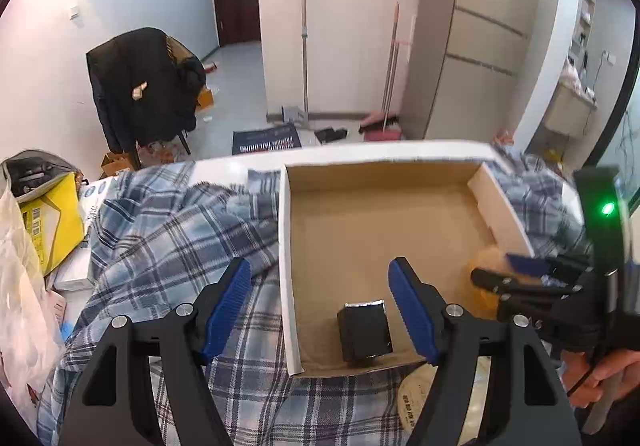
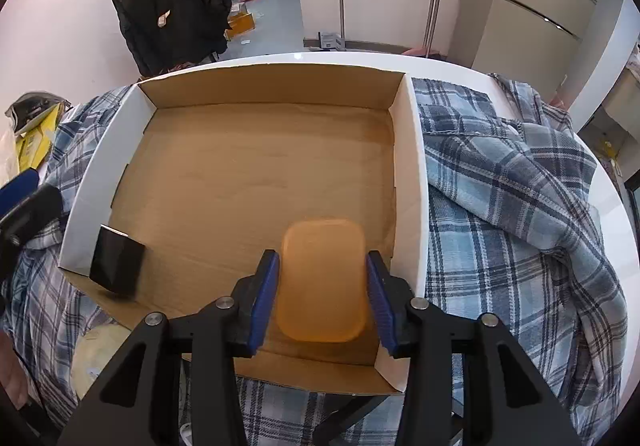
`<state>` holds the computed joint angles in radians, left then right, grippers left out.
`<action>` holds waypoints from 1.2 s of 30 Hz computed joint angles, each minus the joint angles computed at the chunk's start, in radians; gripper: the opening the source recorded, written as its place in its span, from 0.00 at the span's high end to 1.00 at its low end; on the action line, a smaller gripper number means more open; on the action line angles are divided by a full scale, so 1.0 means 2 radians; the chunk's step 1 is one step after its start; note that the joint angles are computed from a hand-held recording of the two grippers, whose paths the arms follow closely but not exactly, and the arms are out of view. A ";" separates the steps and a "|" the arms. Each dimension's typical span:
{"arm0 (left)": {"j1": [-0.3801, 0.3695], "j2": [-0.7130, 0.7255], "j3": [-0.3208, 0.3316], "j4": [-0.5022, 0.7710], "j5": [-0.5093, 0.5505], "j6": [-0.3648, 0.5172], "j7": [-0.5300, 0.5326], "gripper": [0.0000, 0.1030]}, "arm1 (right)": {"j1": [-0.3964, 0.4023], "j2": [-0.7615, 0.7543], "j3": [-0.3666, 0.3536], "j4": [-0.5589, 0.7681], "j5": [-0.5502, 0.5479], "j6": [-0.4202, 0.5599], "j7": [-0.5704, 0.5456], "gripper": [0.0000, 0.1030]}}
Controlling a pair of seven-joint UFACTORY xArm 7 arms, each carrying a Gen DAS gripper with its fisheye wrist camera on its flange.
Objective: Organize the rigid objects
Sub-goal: 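Withdraw both tools from the cardboard box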
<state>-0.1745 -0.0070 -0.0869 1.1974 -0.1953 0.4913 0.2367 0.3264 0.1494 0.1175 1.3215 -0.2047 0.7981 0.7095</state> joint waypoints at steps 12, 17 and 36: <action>-0.016 -0.092 0.009 -0.045 -0.034 -0.057 0.003 0.22 | -0.009 -0.125 0.020 -0.040 -0.091 -0.018 0.078 0.45; -0.034 -0.164 0.012 -0.093 -0.038 -0.106 0.008 0.22 | -0.029 -0.210 0.054 -0.073 -0.146 -0.011 0.103 0.43; -0.129 -0.443 0.078 -0.309 0.002 -0.219 -0.016 0.00 | -0.110 -0.434 0.168 -0.230 -0.111 -0.098 0.129 0.03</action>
<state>-0.4330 -0.8933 0.0688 0.5796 -0.1909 0.0532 0.2042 0.1066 -0.7178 0.4537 0.8607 -0.4270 0.6016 0.9681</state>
